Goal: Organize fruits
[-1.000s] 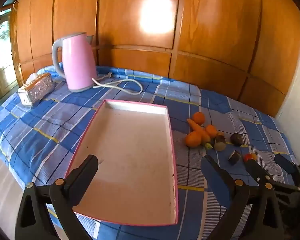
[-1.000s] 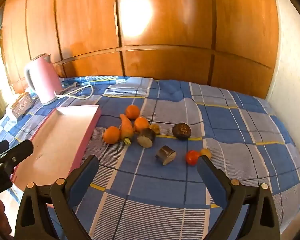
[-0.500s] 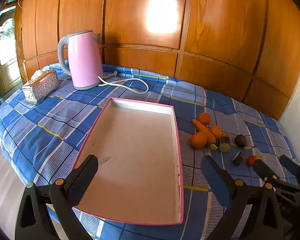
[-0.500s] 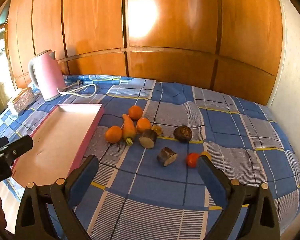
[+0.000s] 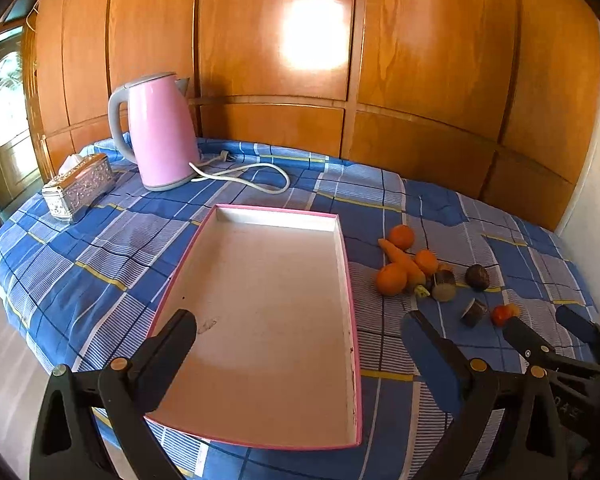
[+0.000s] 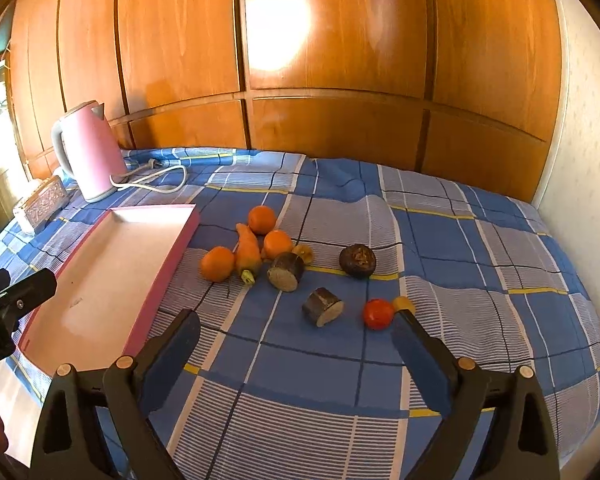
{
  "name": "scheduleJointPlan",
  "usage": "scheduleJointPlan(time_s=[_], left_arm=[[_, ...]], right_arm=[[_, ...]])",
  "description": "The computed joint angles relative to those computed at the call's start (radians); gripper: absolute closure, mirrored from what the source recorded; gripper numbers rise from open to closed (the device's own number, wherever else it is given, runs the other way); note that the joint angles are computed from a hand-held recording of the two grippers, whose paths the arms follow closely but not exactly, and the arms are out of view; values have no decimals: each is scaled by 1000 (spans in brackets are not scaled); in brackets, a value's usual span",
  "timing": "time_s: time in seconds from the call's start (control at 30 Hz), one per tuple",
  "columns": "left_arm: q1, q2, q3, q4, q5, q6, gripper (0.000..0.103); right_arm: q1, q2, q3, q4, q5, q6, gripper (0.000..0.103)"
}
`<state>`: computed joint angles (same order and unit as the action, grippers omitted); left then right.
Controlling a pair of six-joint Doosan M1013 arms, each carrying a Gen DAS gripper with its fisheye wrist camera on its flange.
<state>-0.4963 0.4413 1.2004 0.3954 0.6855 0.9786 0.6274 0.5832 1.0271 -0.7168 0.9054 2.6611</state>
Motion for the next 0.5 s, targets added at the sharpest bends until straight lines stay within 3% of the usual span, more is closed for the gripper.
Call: scheduleJointPlan(time_s=[0.5], left_arm=[[-5, 0, -2, -18, -1, 37, 0]], right_arm=[[2, -4, -1, 3, 20, -5, 9]])
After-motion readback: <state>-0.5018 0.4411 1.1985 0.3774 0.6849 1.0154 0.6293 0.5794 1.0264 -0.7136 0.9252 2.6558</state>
